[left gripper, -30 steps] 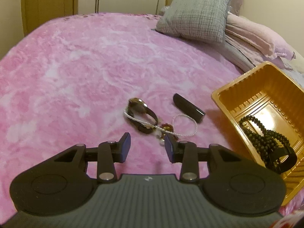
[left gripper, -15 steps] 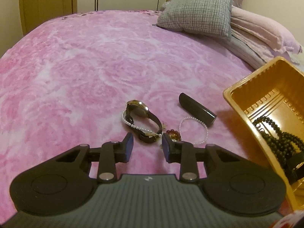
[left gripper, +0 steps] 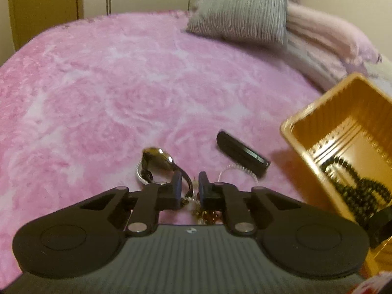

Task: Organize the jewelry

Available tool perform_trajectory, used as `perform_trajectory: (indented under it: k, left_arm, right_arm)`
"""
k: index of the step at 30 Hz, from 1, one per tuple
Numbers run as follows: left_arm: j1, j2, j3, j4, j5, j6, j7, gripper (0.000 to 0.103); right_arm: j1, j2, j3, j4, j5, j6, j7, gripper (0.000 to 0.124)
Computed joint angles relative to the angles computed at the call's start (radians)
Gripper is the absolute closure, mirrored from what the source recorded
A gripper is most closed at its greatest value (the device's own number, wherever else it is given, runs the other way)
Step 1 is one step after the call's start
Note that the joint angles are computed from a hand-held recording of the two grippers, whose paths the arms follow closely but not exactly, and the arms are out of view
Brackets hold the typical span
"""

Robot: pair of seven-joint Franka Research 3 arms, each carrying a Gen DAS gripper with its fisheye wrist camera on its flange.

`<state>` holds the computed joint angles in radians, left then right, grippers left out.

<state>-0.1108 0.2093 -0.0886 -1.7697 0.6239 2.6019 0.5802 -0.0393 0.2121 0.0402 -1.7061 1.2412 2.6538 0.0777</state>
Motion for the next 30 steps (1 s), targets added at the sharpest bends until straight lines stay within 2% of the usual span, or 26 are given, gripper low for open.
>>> perform_trajectory:
  k: [2,4,9,16,22,26,30]
  left_arm:
    - [0.004,0.015,-0.006,0.017,-0.028,-0.027,0.037,0.096]
    - [0.009,0.016,-0.008,0.012,-0.054,-0.015,0.047,0.099]
    - [0.003,-0.016,0.007,-0.023,-0.017,0.025,-0.027,0.099]
    - [0.039,-0.121,0.011,-0.141,-0.002,0.214,-0.154,0.099]
    - [0.070,-0.241,-0.014,-0.274,0.013,0.323,-0.274,0.099]
    - [0.091,-0.322,-0.050,-0.374,0.019,0.343,-0.336,0.099]
    - [0.098,-0.384,-0.085,-0.452,-0.011,0.317,-0.342,0.099]
  right_arm:
    - [0.000,0.002,-0.001,0.002,-0.003,-0.001,0.004,0.118]
    - [-0.001,0.002,0.000,0.002,-0.004,-0.001,0.003,0.118]
    - [-0.002,0.002,0.001,0.002,-0.002,-0.001,0.002,0.118]
    - [-0.002,-0.001,0.001,0.000,0.003,-0.002,-0.004,0.118]
    - [0.002,-0.016,0.000,-0.013,0.017,-0.006,-0.017,0.118]
    - [0.007,-0.022,-0.003,-0.020,0.025,-0.006,-0.027,0.118]
    - [0.009,-0.027,-0.006,-0.025,0.031,-0.007,-0.034,0.118]
